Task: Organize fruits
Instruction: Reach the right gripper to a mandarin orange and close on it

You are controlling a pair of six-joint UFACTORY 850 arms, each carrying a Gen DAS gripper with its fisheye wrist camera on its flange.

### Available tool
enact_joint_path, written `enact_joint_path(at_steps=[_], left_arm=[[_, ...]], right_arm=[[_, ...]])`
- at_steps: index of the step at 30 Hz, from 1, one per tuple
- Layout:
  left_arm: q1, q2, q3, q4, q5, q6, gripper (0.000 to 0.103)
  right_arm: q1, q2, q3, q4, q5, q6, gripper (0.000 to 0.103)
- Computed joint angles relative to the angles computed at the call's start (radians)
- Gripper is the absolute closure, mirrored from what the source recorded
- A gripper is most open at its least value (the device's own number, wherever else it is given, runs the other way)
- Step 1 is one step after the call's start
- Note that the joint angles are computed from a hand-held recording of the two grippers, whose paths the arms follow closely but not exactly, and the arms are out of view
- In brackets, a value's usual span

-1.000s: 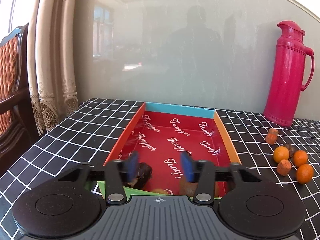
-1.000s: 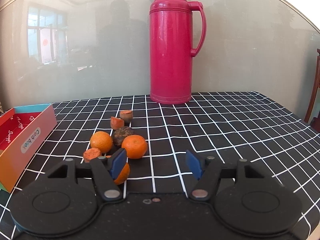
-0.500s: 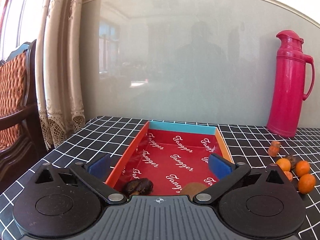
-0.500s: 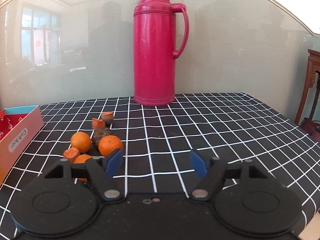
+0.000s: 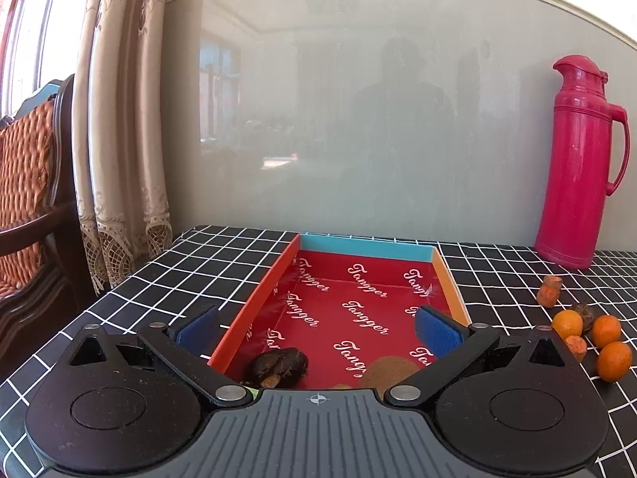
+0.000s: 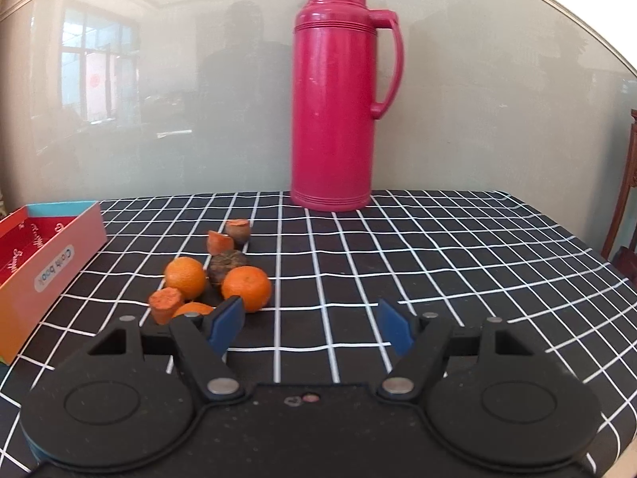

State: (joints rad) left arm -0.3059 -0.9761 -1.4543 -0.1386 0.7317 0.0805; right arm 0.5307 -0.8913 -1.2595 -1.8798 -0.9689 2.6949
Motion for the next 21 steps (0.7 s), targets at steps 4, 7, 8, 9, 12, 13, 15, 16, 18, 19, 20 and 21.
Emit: enact_joint_path(at_steps=[4,7,8,9,12,13,15,16,18,19,20,21], left_arm=[[0.007,0.0,-0.002,-0.002,-0.004,-0.006,0.0],[0.015,0.0,-0.002,-0.002,-0.005,-0.014,0.0],[0.018,-0.001,-0.002,-0.003,-0.007,-0.014,0.0],[0.022,-0.001,-0.004,0.0,-0.012,-0.016,0.0],[0.029,-0.002,-0.005,-0.002,-0.023,-0.011,0.0],[0.032,-0.002,-0.005,-0.001,-0.024,-0.01,0.0],[0.036,-0.002,-0.003,-0.003,-0.025,-0.005,0.0],[0.038,-0.002,-0.003,-0.004,-0.025,-0.003,0.0],[0.043,-0.002,-0.003,-0.004,-0.027,-0.006,0.0],[0.045,-0.002,-0.003,-0.005,-0.028,-0.006,0.0],[0.047,-0.002,-0.003,-0.006,-0.029,-0.007,0.0],[0.049,-0.003,-0.005,-0.004,-0.032,-0.008,0.0]], right_arm=[[0.003,-0.019,-0.038,-0.02,0.031,-0.03,0.029],[0.002,-0.032,-0.065,-0.021,0.054,-0.048,0.03],[0.001,-0.036,-0.073,-0.02,0.06,-0.052,0.03],[0.001,-0.039,-0.079,-0.019,0.067,-0.054,0.03],[-0.002,-0.048,-0.097,-0.009,0.087,-0.066,0.032],[-0.004,-0.05,-0.102,-0.008,0.094,-0.067,0.033],[-0.006,-0.055,-0.113,-0.007,0.111,-0.063,0.035],[-0.008,-0.058,-0.12,-0.003,0.121,-0.066,0.036],[-0.008,-0.065,-0.134,0.004,0.133,-0.077,0.039],[-0.007,-0.068,-0.14,0.003,0.134,-0.08,0.04],[-0.005,-0.072,-0.146,0.003,0.132,-0.085,0.04],[-0.005,-0.076,-0.152,0.005,0.134,-0.092,0.04]])
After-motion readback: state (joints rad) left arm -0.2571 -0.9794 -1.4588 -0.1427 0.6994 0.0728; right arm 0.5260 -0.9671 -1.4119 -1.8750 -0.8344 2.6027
